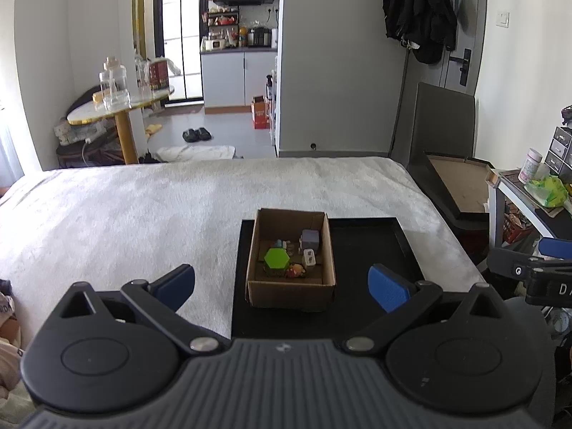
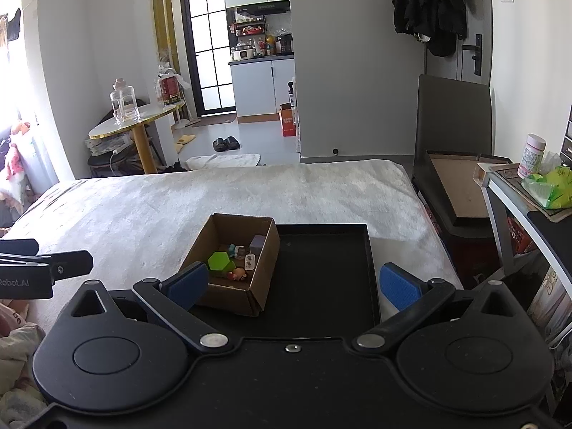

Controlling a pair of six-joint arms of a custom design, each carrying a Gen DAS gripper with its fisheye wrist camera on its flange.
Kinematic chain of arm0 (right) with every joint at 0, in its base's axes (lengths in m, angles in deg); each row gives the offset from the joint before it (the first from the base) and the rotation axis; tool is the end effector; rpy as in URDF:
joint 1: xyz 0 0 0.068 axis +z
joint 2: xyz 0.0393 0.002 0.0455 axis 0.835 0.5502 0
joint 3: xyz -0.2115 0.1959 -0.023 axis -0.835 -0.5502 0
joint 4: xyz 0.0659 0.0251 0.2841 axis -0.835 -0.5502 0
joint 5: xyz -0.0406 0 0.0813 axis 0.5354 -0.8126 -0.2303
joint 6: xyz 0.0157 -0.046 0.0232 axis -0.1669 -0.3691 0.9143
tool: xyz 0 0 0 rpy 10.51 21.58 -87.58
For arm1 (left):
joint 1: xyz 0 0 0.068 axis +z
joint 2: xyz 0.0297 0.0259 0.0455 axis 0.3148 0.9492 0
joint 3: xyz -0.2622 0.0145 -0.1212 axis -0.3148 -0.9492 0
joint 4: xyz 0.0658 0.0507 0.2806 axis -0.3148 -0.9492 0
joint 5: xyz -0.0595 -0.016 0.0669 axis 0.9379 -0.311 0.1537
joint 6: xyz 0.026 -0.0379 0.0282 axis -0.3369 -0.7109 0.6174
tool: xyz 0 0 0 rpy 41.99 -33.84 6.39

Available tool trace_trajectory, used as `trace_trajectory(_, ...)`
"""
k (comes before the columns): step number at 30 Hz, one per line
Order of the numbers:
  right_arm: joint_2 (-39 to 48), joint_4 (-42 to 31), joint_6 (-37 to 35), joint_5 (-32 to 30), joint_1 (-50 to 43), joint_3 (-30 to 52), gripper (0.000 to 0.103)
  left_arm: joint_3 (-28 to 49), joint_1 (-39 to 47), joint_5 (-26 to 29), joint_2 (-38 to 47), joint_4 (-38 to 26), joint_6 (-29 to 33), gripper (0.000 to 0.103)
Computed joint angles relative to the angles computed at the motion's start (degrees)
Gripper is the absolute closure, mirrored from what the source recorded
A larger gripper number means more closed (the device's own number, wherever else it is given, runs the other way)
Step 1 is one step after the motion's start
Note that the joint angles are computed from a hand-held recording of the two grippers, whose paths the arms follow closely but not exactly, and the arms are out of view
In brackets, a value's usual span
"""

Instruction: Organize rigid objects

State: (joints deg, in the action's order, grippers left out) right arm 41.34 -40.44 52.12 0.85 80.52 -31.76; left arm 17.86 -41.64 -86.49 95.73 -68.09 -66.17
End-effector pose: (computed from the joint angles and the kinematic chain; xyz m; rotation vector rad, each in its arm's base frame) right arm 0.1483 0.0519 0.2848 0.1538 2.1606 0.0498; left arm 0.1574 -0.2313 0.3157 0.2593 2.2015 -0.1408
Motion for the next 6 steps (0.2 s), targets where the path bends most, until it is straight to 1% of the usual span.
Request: trace_trajectory(6,-0.1,-0.2,0.3,0.5,0.9,-0.1,0.000,0.0,0.3,0.5,0.1,0.2,0.0,0.000)
